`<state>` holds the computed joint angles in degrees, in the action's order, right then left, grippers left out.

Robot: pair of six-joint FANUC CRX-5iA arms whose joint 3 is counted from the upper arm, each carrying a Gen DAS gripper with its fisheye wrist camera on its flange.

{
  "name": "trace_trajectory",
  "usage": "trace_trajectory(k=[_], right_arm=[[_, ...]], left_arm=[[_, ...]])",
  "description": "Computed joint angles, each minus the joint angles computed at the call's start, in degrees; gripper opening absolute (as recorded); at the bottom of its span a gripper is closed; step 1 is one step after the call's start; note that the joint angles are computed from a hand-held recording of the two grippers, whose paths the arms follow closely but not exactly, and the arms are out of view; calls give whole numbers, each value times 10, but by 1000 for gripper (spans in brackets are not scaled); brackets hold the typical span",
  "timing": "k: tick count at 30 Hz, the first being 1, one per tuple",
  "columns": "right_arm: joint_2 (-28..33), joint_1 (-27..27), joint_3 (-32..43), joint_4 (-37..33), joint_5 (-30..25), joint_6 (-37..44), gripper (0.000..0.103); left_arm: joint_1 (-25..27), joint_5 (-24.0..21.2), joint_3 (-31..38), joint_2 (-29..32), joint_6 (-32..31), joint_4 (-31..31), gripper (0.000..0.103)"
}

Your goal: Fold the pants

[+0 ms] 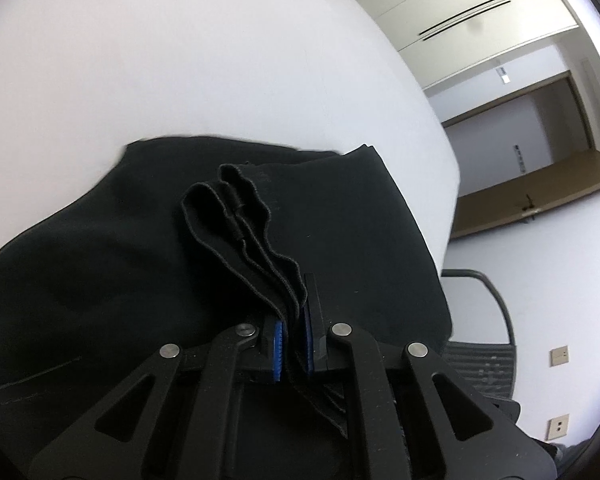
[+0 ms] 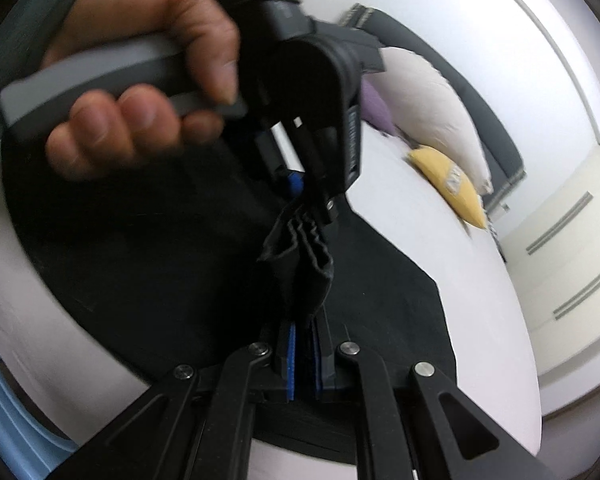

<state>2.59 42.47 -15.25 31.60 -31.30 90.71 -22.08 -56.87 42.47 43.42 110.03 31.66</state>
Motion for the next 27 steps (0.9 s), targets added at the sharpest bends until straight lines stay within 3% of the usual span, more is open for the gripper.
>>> trace_trajectory(k=[9, 14, 18, 23, 27], right_arm=[[21, -1, 42, -77, -41, 89, 7], [28, -4, 56, -93, -56, 122, 6], [29, 6, 56, -94, -66, 121, 7], [30, 12, 62, -103, -73, 129, 7], [30, 15, 59, -101, -77, 126, 7]], left_arm=[[-10, 65, -138, -68, 0, 20, 6], [-21, 67, -99, -41, 31, 3, 6], [-18, 74, -110, -43, 27, 6, 6], [-31, 60, -84, -42, 65, -36, 6], [-34, 81, -99, -41, 59, -21, 7]])
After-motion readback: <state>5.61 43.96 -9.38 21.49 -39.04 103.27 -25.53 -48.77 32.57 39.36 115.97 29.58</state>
